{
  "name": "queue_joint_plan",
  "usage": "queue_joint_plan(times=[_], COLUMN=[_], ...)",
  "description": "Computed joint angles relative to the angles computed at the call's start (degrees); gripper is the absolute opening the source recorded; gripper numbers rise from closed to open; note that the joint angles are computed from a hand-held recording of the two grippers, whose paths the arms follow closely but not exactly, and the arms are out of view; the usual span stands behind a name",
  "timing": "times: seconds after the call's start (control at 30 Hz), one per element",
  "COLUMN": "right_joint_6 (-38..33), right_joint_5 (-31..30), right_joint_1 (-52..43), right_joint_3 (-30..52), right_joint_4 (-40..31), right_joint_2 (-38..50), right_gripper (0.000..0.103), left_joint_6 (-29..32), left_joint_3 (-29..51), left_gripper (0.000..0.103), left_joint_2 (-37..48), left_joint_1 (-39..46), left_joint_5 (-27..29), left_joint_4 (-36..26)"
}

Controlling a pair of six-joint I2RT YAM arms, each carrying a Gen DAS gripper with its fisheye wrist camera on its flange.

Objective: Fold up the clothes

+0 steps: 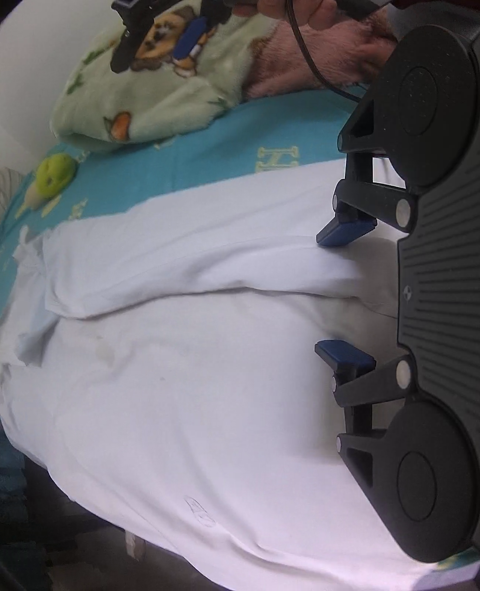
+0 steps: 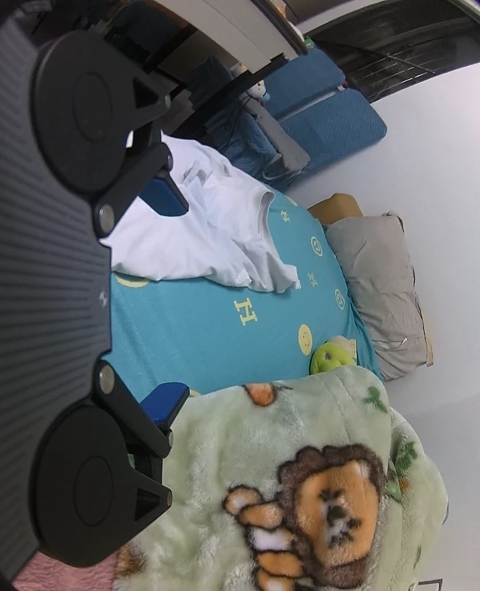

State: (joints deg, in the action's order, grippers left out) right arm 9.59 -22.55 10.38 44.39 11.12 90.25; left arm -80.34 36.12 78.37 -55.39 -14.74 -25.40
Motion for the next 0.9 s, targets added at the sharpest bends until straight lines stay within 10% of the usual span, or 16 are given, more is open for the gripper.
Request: queue_joint_plan(times=[0.2,0.3,0.5,0.9], right_joint_6=[-2.78,-3.47,-1.99,-0.68], right_joint_5=[1.46,0.81,-0.82,-1.53], right_joint_1=[1.48,1.61,1.13,-0.36], right_joint_3=[-3.66,-4.40,-6.40,-6.04], right_joint_4=[4.13,4.83,8.57,8.25], right_joint_2=[-2.92,-3.52,-5.06,-5.36], right_gripper=[0.098,0.098,0.098,0.098], left_joint_6=[-2.01,-0.84,1.40,-5.57], left_joint_3=[1.11,-0.24,0.48,6.83], left_gripper=[0.050,0.021,0.004,0.015], left_joint_2=[-1.38,-3.25,-1.72,0.45], left_joint_1=[-2.25,-4.23,-6.15,-12.68], left_joint_5=[2.45,1.60,0.97,-2.81], left_joint_4=[-3.74,-0.52,0.68,-15.51])
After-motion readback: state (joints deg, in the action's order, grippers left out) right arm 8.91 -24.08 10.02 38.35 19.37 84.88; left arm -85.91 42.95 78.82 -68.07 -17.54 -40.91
